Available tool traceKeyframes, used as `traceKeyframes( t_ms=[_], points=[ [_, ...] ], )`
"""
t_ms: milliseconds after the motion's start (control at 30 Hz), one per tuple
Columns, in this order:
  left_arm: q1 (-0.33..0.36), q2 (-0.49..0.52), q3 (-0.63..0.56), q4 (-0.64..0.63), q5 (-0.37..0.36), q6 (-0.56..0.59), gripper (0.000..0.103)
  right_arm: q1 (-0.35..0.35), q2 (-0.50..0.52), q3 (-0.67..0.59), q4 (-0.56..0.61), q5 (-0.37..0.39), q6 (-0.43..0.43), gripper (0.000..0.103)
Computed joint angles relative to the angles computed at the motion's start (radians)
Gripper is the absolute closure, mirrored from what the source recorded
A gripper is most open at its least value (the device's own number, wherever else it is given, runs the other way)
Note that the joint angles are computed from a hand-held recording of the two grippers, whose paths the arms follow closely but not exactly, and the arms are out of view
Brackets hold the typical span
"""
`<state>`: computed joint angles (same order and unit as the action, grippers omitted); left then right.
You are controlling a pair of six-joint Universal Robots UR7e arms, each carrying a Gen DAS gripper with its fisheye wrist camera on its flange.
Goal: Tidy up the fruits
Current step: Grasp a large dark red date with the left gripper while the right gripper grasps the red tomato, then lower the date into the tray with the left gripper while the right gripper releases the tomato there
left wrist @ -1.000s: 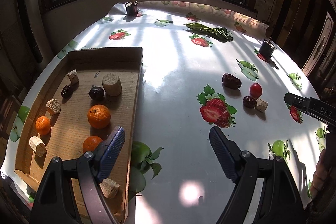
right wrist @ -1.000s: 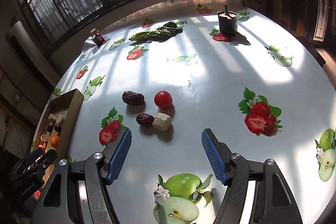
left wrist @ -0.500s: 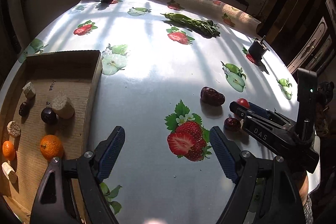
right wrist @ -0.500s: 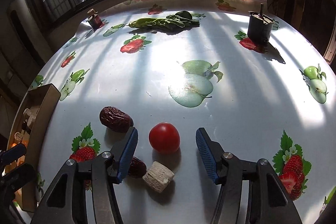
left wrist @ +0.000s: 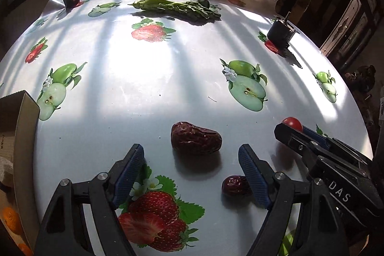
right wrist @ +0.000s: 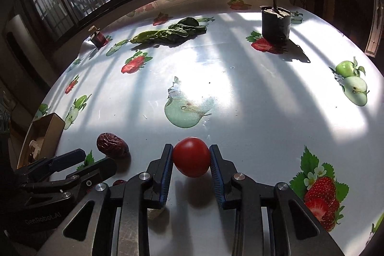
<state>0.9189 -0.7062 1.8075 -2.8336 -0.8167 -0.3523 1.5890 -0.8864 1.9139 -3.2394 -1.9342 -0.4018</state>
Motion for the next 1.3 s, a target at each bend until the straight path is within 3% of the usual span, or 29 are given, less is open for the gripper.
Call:
traceKeyframes(
  t_ms=[33, 100, 367, 500, 600, 767, 900, 967, 1100, 1300],
  points=[
    [-0.001, 0.012, -0.01, 0.0, 0.014, 0.014, 0.028, -0.003, -0.002, -0.001, 0.004, 0.004, 0.007, 0.071],
    [-0.012, 0.027, -0.01, -0.02, 0.076, 0.04, 0.059, -0.006, -0.004, -0.002, 0.007, 0.006, 0.016, 0.071],
    [-0.031, -0.047, 0.081, -0.077, 0.078, -0.002, 0.06, 0.004, 0.0, 0.012, -0.032, 0.014, -0.011, 0.071],
    [-0.063, -0.174, 0.211, -0.131, 0.059, -0.048, 0.059, 0.012, -0.007, 0.038, -0.076, 0.051, -0.043, 0.071],
    [-0.087, -0.305, 0.335, -0.131, 0.106, -0.119, 0.059, 0.021, -0.009, 0.057, -0.098, 0.075, -0.065, 0.071],
    [-0.105, -0.565, 0.529, 0.039, 0.24, -0.355, 0.059, 0.059, 0.0, 0.08, -0.096, 0.095, -0.08, 0.071],
    [-0.094, -0.757, 0.628, 0.25, 0.284, -0.549, 0.059, 0.127, 0.008, 0.116, -0.08, 0.125, -0.11, 0.07],
    [-0.088, -0.811, 0.664, 0.291, 0.286, -0.591, 0.059, 0.162, 0.018, 0.121, -0.036, 0.153, -0.113, 0.07],
    [-0.07, -0.835, 0.703, 0.232, 0.267, -0.572, 0.059, 0.238, 0.073, 0.101, 0.044, 0.178, -0.115, 0.07],
    [-0.037, -0.79, 0.67, 0.249, 0.317, -0.521, 0.059, 0.321, 0.174, 0.06, 0.095, 0.169, -0.139, 0.07]
  ],
)
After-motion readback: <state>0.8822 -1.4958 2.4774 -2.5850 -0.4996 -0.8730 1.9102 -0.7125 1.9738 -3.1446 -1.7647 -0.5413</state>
